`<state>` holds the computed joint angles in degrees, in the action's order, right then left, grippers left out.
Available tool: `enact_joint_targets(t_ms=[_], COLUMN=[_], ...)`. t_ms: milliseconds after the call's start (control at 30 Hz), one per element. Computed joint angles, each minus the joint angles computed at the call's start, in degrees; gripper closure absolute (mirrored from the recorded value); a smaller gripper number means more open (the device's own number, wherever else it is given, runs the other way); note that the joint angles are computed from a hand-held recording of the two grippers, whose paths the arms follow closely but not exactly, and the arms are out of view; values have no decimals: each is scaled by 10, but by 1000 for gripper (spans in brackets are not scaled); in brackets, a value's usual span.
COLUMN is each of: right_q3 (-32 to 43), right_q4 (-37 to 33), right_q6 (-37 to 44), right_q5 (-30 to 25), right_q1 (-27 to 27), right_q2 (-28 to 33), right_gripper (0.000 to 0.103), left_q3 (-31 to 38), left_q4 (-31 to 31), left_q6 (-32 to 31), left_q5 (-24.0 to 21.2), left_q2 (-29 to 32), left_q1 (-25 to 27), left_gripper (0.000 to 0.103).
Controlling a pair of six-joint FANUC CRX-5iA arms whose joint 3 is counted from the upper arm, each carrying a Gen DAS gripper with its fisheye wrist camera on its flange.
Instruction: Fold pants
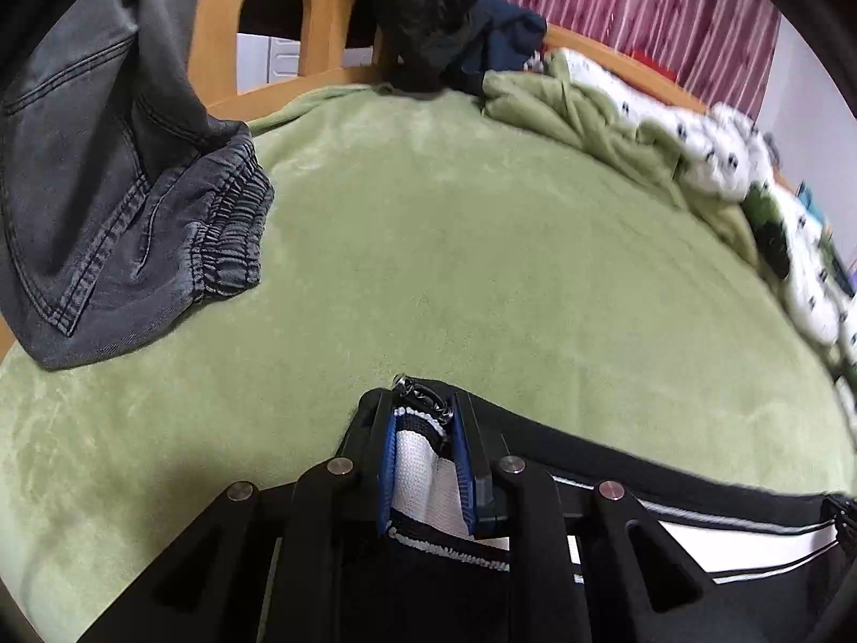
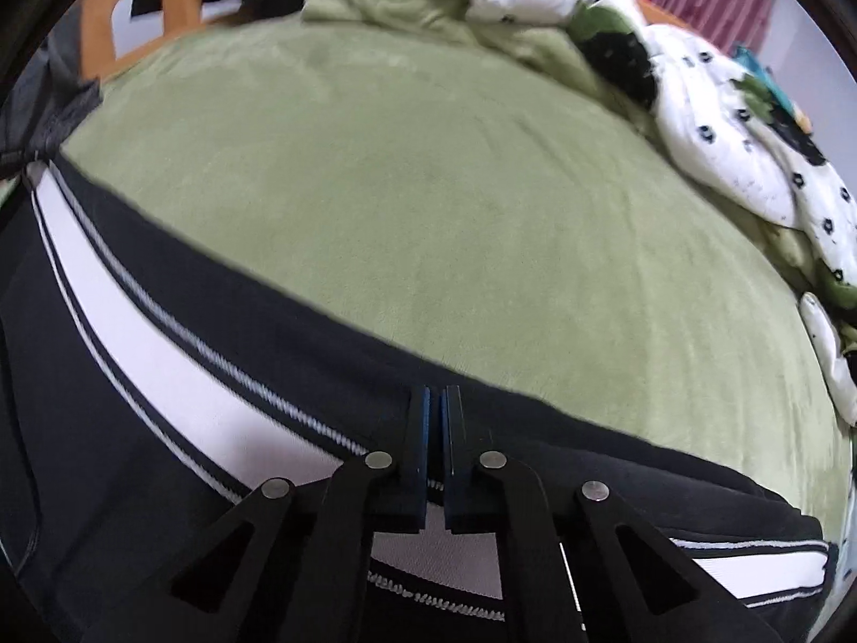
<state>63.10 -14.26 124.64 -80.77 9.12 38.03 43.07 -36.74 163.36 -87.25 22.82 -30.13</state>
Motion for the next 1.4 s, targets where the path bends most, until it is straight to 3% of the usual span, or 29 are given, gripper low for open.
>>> enact_joint_targets(t_ms=[100,267,400,467,500,533,633,733,800,867,900,1000,1100,1167,1233,1333,1400], right_q3=[5,-25,34,54,53,51,76,96,50,81,86,-4,1,-1,-11,-80,-39], right_q4=[-19,59,21,-6,-20,-46,-58,-32,-22,-50,-41,-15,-40,-35,-5,19,21], right_q6=[-33,-81,-89,-81,-77,-67,-47,-15,5,7,7,30,9,1,-18,-29,-41], right_q5=[35,59,11,0,1,2,-28,-63,-47,-77,-83,-8,16,25,26,93,67], right_q1=[-8,21,-1,-15,-20,-30,-32,-17,-12,-19,-14,0,-8,-6,7,19,17], right_q2=[-5,15,30,29,25,19,35,61,45,57,57,5,-2,-1,10,-16,-2], right_gripper=[103,103,101,78,48,30,29,29,38,70,96,100,100,100,100,95,91], left_q3=[-16,0,20,18,11,5,-4,-14,-12,-12,-13,-14,-24,-1,17,-13,1], left_q4=[-7,9,10,15,19,20,28,38,38,38,38,37,0,-25,-4,43,36], left_q6=[19,27,15,20,28,32,33,38,36,33,32,35,62,52,34,50,44], left_q5=[19,-4,-17,-18,-12,-7,4,21,21,21,22,23,34,6,-17,14,1], left_q2=[-13,9,19,17,13,9,2,-5,-4,-4,-4,-6,-18,-6,10,2,7], left_q1=[-4,6,3,4,5,5,8,12,12,12,12,11,-6,-16,-5,15,12], left_gripper=[84,84,82,79,78,78,76,71,71,71,71,71,71,71,71,71,68])
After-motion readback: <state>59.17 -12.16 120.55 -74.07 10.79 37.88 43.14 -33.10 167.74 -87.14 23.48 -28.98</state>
